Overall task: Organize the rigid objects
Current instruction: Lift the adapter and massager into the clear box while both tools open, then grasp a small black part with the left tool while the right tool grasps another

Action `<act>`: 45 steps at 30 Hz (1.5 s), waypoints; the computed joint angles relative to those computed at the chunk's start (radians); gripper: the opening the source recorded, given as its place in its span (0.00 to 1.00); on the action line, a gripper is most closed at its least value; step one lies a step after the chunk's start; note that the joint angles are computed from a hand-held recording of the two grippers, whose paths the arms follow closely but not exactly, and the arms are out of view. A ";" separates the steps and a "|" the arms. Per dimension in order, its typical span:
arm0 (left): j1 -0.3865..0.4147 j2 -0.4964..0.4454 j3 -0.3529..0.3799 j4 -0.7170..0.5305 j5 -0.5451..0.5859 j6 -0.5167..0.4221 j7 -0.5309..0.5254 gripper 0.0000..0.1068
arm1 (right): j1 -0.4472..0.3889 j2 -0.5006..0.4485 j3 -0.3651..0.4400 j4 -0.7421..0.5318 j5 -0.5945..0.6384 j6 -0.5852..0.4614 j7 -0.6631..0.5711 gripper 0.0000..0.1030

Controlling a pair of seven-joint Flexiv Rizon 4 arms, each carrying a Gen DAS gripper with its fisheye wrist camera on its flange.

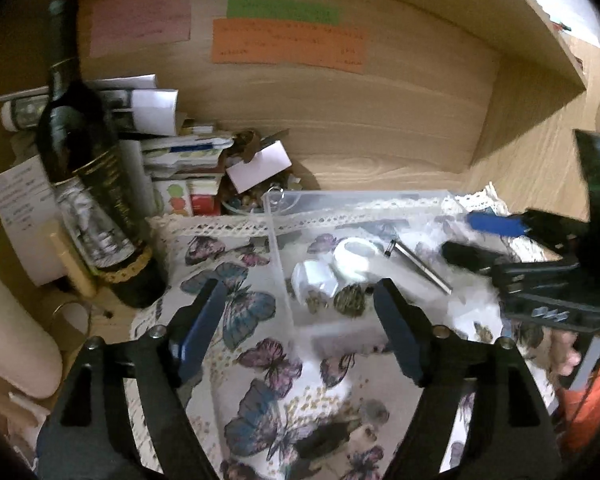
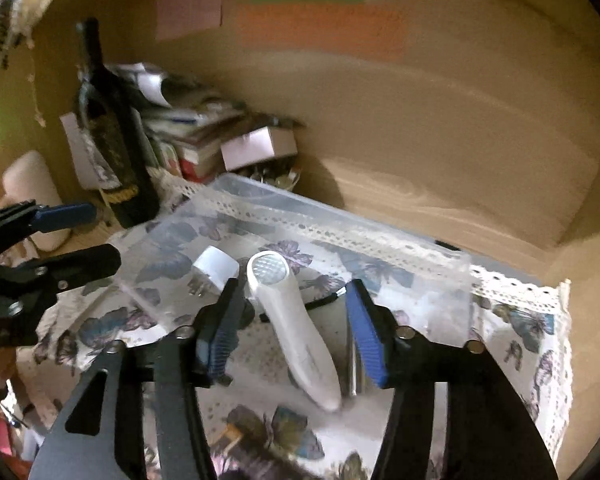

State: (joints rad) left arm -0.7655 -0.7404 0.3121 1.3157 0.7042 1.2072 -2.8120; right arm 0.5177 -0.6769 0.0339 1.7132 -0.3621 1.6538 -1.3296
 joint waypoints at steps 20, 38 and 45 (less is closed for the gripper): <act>0.029 0.003 -0.107 0.185 -0.136 0.023 0.126 0.50 | 0.093 0.102 -0.074 0.327 0.165 0.112 -0.001 0.62; 0.008 -0.057 -0.089 0.154 -0.287 0.069 0.290 0.18 | -0.048 0.071 0.086 0.319 0.086 0.057 0.015 0.28; -0.048 -0.042 -0.022 0.184 -0.272 0.073 0.231 0.17 | -0.070 0.076 0.102 0.334 0.096 0.104 0.025 0.21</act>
State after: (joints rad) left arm -0.8134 -0.7824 0.2906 1.4992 0.4321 1.2802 -2.5811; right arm 0.4478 -0.6007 0.1364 2.0467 -0.2664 1.7577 -1.3045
